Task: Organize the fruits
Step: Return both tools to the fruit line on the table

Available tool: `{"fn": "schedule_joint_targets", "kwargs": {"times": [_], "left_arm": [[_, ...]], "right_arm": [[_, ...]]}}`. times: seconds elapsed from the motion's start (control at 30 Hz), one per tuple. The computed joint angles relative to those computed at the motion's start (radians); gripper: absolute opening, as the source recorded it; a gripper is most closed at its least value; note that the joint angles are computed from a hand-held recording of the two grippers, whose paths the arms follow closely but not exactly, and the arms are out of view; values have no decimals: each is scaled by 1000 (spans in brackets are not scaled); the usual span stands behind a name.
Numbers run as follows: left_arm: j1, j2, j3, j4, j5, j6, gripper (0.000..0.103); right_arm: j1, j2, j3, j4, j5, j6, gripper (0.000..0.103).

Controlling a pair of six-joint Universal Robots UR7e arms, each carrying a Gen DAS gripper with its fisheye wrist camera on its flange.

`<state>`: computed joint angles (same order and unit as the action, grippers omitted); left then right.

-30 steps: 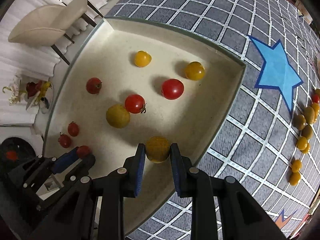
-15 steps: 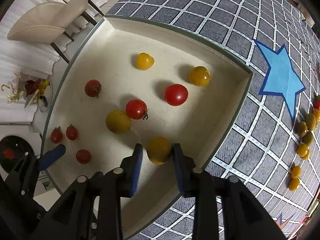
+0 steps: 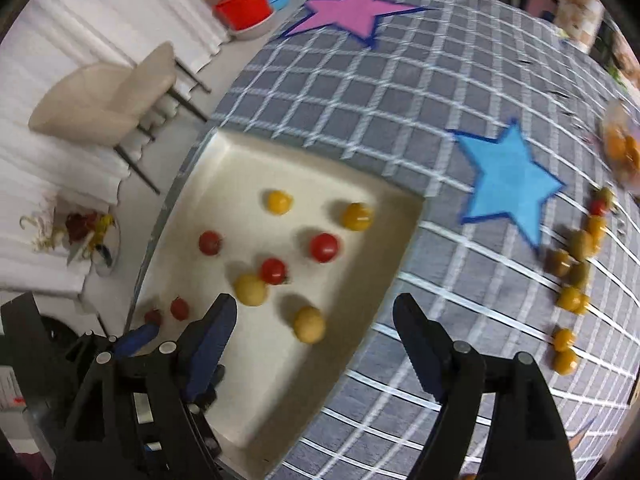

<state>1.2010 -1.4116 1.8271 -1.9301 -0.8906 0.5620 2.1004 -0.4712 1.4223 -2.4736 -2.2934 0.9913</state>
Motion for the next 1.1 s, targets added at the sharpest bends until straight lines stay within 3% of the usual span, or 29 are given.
{"fn": "schedule_joint_targets", "kwargs": {"times": [0.17, 0.4, 0.5, 0.8, 1.1], "left_arm": [[-51, 1, 20, -4, -37, 10, 74], [-129, 0, 60, -3, -120, 27, 74], [-157, 6, 73, 15, -142, 26, 74], [-233, 40, 124, 62, -170, -18, 74], [-265, 152, 152, -29, -183, -36, 74]], "right_arm": [[11, -118, 173, 15, -31, 183, 83], [20, -245, 399, 60, -9, 477, 83], [23, -275, 463, 51, 7, 554, 83], [29, -337, 579, 28, 31, 651, 83], [33, -370, 640, -18, 34, 643, 83]]}}
